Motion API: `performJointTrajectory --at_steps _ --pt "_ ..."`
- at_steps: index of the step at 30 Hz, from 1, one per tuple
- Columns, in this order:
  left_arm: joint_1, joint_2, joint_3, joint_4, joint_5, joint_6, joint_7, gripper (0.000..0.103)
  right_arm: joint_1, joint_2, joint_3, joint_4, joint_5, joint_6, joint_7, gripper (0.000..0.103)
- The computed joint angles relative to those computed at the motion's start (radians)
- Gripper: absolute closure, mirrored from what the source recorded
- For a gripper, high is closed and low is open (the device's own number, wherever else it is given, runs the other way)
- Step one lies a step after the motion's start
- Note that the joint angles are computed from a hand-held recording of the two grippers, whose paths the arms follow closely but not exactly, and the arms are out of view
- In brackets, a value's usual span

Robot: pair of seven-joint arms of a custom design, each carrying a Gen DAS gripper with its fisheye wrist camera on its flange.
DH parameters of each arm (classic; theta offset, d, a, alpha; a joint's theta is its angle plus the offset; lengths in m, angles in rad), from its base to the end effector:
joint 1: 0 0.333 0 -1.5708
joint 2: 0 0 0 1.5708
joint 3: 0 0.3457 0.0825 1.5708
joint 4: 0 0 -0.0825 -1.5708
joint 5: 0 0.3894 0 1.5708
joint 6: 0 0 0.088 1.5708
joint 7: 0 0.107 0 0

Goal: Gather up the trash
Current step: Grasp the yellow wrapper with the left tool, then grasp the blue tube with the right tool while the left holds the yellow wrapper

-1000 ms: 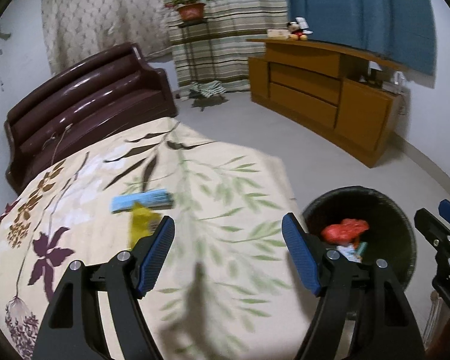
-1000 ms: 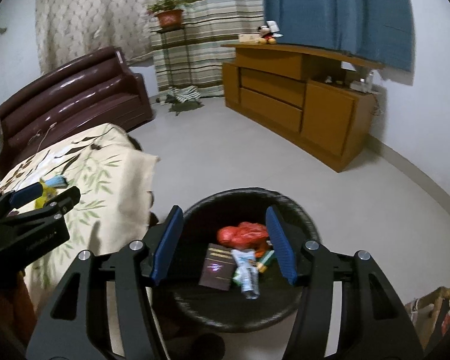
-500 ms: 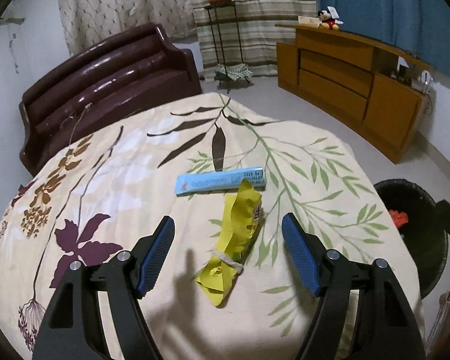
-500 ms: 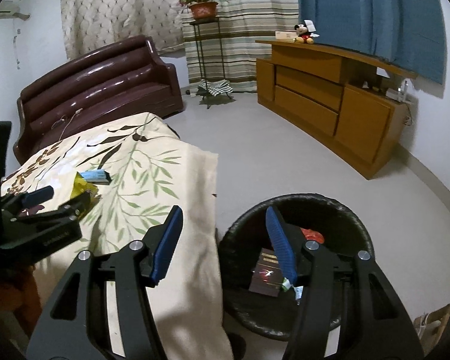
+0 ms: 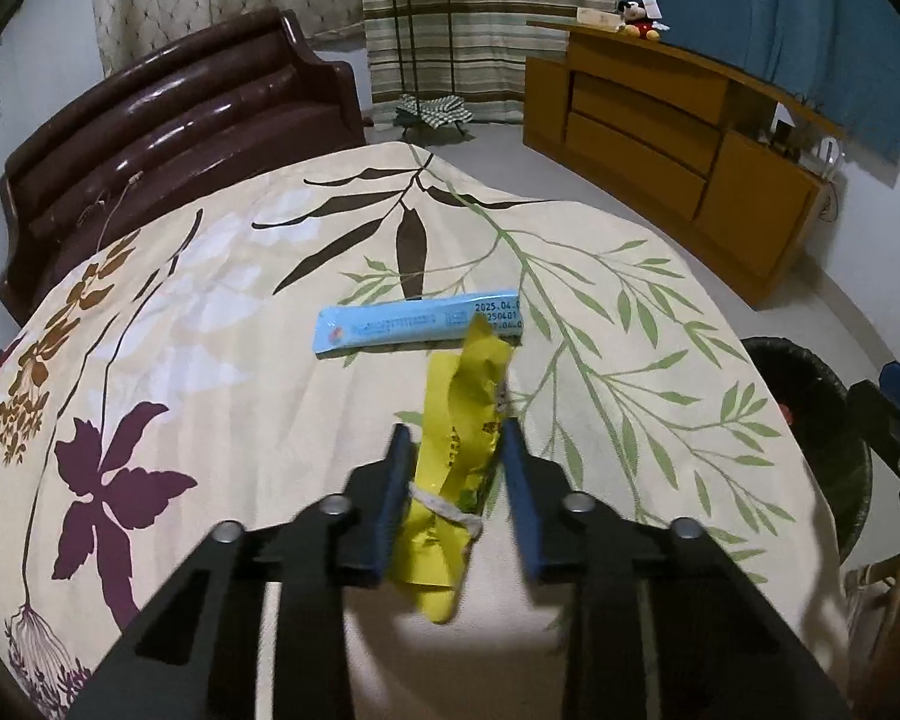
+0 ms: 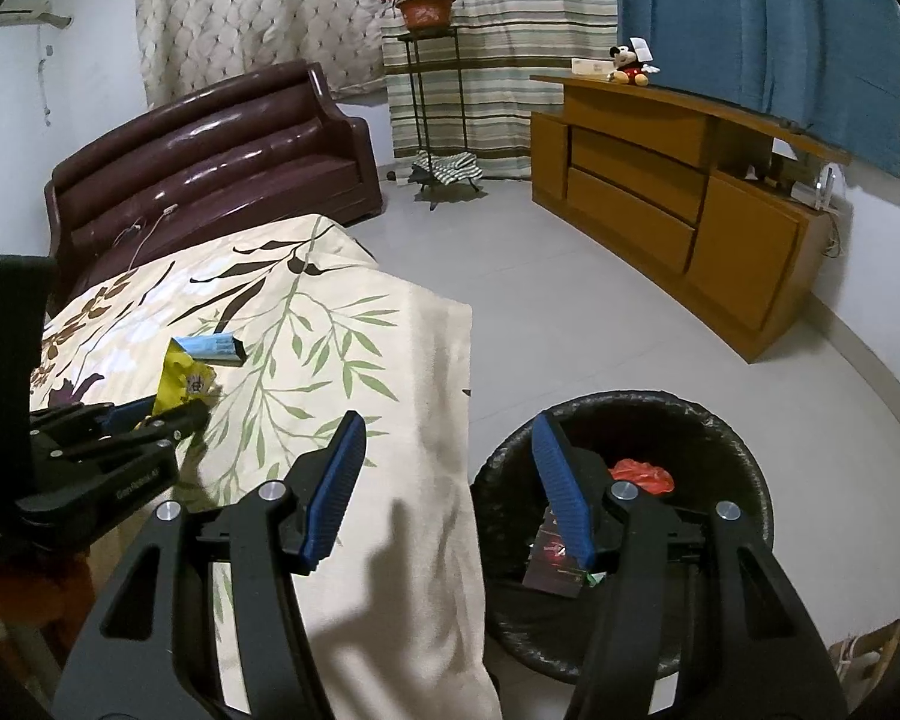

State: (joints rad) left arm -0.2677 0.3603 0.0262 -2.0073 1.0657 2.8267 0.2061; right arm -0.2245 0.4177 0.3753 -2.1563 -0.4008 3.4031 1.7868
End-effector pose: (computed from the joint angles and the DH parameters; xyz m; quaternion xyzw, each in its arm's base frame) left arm 0.6085 -0.1965 0.3311 -0.7195 0.6111 -0.1989 0.2634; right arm 0.6157 0.1184 0.3422 -0.7224 0.5484 -0.2154 0.3620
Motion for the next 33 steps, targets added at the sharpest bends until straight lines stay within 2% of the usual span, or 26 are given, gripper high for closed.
performJointTrajectory --at_steps 4,9,12,15,21,28,33 --pt "0.007 -0.014 0.01 -0.025 0.017 0.051 -0.02 0.08 0.006 0.006 0.005 0.008 -0.001 -0.011 -0.006 0.047" --pt "0.01 -0.059 0.026 -0.074 0.098 0.056 -0.102 0.08 -0.008 0.022 0.047 0.029 0.0 -0.038 -0.03 0.047" --pt "0.037 -0.085 0.015 -0.101 0.128 0.043 -0.135 0.08 -0.024 0.036 0.086 0.048 0.007 -0.058 -0.064 0.047" --pt "0.073 -0.127 0.006 -0.144 0.166 0.021 -0.18 0.08 -0.012 0.05 0.104 0.071 0.027 -0.076 -0.105 0.047" --pt "0.155 -0.19 -0.024 -0.203 0.212 -0.028 -0.244 0.08 -0.026 0.105 0.191 0.141 0.073 -0.151 -0.198 0.047" --pt "0.247 -0.241 -0.041 -0.262 0.251 -0.043 -0.294 0.08 0.011 0.179 0.241 0.268 0.138 -0.287 -0.316 0.047" --pt "0.294 -0.262 -0.044 -0.296 0.267 -0.032 -0.308 0.08 0.077 0.228 0.224 0.361 0.177 -0.363 -0.393 0.047"
